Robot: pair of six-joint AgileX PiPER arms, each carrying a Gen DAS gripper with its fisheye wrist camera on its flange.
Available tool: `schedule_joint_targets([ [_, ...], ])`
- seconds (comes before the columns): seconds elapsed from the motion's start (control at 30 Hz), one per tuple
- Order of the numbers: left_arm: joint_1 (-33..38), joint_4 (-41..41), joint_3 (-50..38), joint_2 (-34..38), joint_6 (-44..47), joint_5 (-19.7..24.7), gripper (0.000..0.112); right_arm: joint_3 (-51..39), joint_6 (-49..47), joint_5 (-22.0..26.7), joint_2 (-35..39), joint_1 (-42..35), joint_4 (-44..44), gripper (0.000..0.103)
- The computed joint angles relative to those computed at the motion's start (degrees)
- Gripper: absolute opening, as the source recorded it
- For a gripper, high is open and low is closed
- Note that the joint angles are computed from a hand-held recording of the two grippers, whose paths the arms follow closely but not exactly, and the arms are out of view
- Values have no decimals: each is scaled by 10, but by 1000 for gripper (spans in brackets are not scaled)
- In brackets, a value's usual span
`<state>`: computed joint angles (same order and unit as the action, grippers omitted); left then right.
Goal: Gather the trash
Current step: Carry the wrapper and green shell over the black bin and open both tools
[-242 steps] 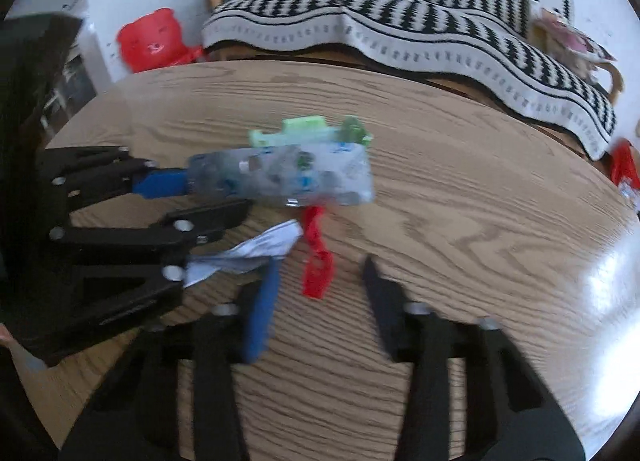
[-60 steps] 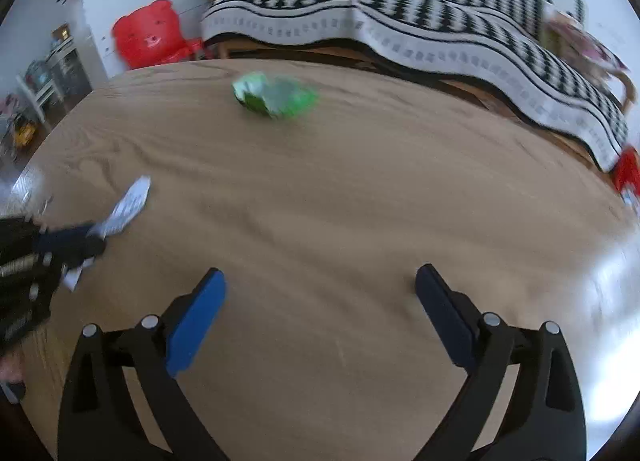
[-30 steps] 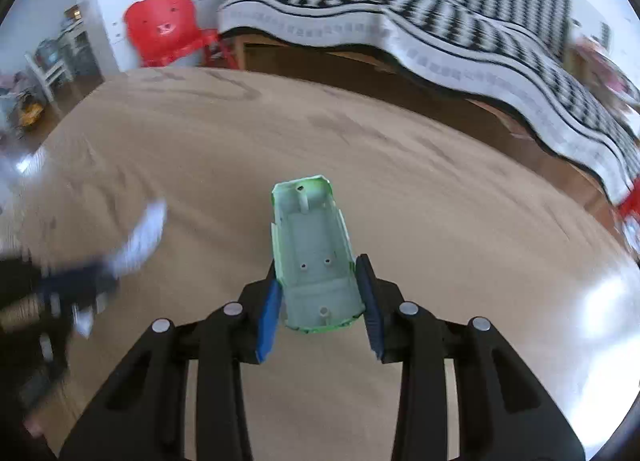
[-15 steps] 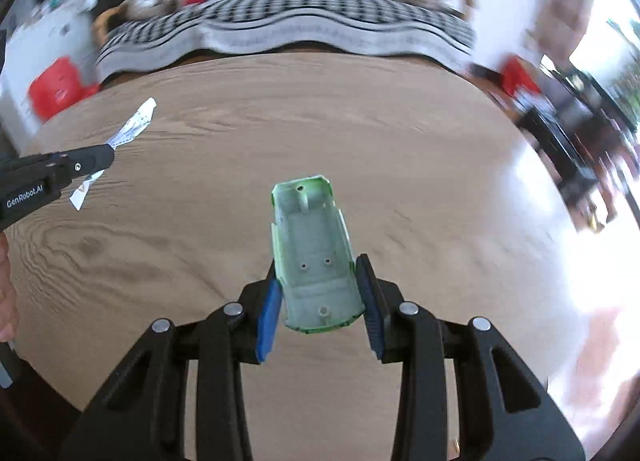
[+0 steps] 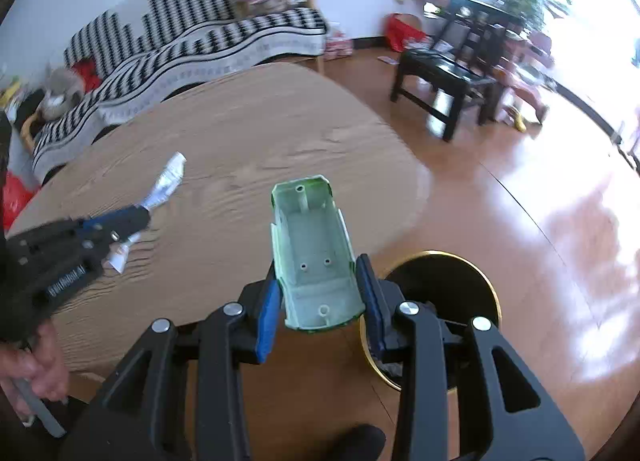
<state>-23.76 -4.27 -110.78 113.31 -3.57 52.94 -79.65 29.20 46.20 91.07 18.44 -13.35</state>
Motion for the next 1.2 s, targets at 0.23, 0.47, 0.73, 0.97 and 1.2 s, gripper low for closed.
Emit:
schedule_joint_targets([
  [0.23, -65, -27, -56, 57, 8, 1, 10, 107, -72, -42, -69, -137, 84, 37],
  [0.47, -102, -63, -110, 109, 27, 7, 10, 104, -126, -44, -37, -229, 164, 37],
  [0.73, -112, -103, -168, 158, 62, 26, 10, 85, -131, -36, -26, -251, 196, 37],
  [0.97, -119, -111, -203, 185, 69, 41, 10, 85, -134, -34, -24, -268, 198, 37],
  [1.2, -115, -119, -225, 200, 77, 50, 10, 82, -109, -31, -24, -255, 180, 37],
])
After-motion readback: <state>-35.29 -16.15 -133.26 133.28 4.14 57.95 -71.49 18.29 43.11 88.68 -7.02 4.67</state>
